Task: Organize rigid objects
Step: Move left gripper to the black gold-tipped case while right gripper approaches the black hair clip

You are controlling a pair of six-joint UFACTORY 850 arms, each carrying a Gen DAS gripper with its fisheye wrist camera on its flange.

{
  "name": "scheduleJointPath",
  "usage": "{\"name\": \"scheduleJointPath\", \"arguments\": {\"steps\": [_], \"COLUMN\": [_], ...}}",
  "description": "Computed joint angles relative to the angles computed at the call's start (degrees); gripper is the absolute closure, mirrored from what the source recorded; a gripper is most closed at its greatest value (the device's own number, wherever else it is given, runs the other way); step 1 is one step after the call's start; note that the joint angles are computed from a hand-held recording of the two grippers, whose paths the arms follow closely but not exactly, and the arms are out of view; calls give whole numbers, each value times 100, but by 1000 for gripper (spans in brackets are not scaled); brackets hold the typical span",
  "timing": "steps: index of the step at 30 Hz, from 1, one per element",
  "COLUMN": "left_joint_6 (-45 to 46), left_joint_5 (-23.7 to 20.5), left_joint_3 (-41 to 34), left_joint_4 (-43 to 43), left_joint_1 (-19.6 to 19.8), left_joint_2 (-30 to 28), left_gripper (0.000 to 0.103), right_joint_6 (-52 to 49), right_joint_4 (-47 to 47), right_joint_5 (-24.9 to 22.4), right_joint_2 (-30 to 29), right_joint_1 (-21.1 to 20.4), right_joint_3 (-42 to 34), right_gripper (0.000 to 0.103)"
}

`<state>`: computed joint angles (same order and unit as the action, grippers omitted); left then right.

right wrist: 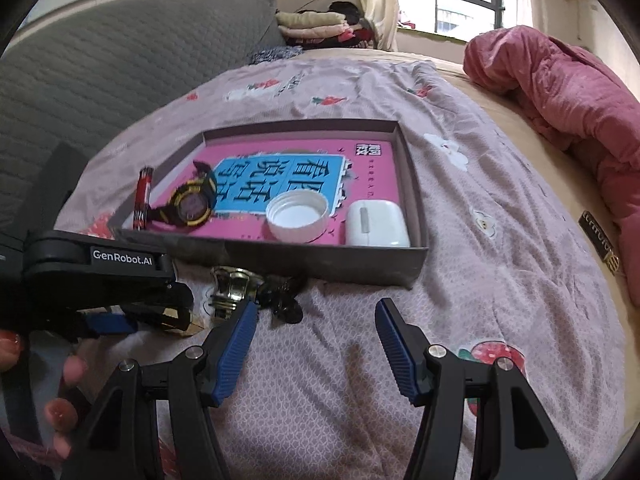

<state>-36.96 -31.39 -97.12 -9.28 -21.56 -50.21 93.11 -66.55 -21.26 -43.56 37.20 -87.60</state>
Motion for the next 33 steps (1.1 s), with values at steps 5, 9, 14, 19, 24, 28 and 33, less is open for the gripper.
{"name": "scheduleJointPath", "arguments": {"steps": [5, 9, 14, 19, 24, 28, 33], "left_joint_6": [341, 733, 1270, 1818, 2265, 2408, 2637], "left_joint_5": [-43, 125, 324, 507, 600, 661, 658], "left_joint_3": [-29, 140, 342, 597, 741, 910, 839], "left_joint_4": [6, -227, -527, -919, -1354, -1279, -1213], "left_joint_1": [-10, 39, 88, 154, 218, 215, 158], "left_joint_2": [-25, 67, 179, 328, 410, 522, 485], "left_gripper": [35, 40, 45, 50, 55, 57, 58], "right_joint_6": [-1064, -1339, -1467, -1808, -2078, -2291, -2203], "right_joint_4": [487, 485, 547, 752, 913, 1090, 1185], "right_joint_5": [-398, -634, -501, -439, -118, -132, 8], "right_joint_2": [-309, -478, -557, -669, -656, -647, -563], "right_joint_1": [78, 105, 62, 41, 22, 43, -4], "right_joint_3": [-395, -585, -654, -758, -737, -746, -665], "right_gripper": [42, 42, 42, 59, 84, 85, 86]}}
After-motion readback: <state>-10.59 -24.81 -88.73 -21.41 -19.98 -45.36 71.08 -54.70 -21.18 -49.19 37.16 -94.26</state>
